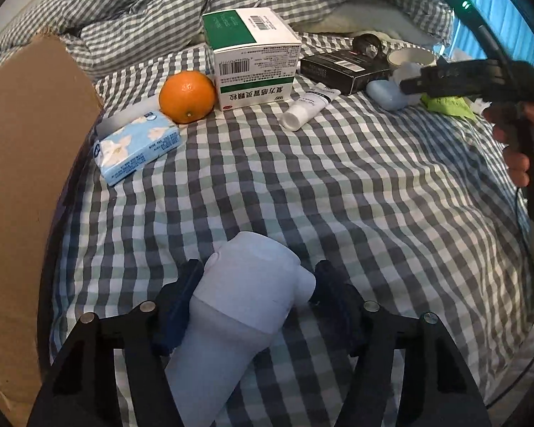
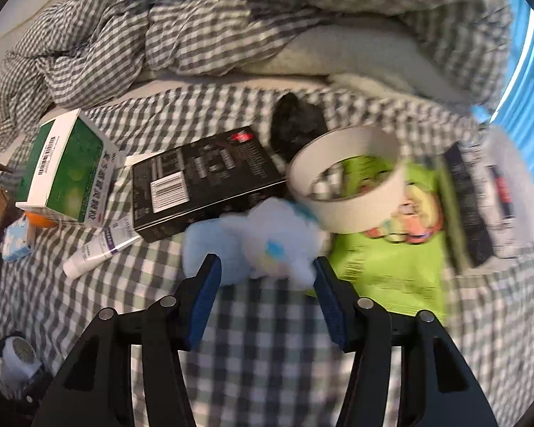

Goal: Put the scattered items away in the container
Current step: 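Grasp the white cylindrical bottle with the left tool while the right tool grasps the white cartoon figure, then carry the bottle and figure over the cardboard box and open both tools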

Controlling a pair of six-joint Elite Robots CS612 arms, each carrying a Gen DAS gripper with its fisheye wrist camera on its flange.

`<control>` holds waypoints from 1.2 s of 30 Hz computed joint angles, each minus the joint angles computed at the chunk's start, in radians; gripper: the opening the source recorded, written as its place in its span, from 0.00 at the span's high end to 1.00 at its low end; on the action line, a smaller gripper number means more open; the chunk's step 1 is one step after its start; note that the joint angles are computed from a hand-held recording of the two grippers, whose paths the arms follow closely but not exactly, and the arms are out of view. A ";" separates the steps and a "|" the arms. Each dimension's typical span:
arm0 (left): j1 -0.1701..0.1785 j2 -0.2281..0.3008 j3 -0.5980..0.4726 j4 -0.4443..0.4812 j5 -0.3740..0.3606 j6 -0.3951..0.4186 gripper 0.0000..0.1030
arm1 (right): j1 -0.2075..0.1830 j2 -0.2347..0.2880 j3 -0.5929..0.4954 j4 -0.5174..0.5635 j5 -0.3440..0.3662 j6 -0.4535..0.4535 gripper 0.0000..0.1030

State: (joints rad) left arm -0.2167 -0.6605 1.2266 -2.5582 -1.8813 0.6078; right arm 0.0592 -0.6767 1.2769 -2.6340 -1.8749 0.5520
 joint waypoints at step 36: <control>0.049 -0.102 0.030 -0.100 -0.107 -0.076 0.36 | 0.080 -0.114 0.106 -0.332 0.108 -0.045 0.57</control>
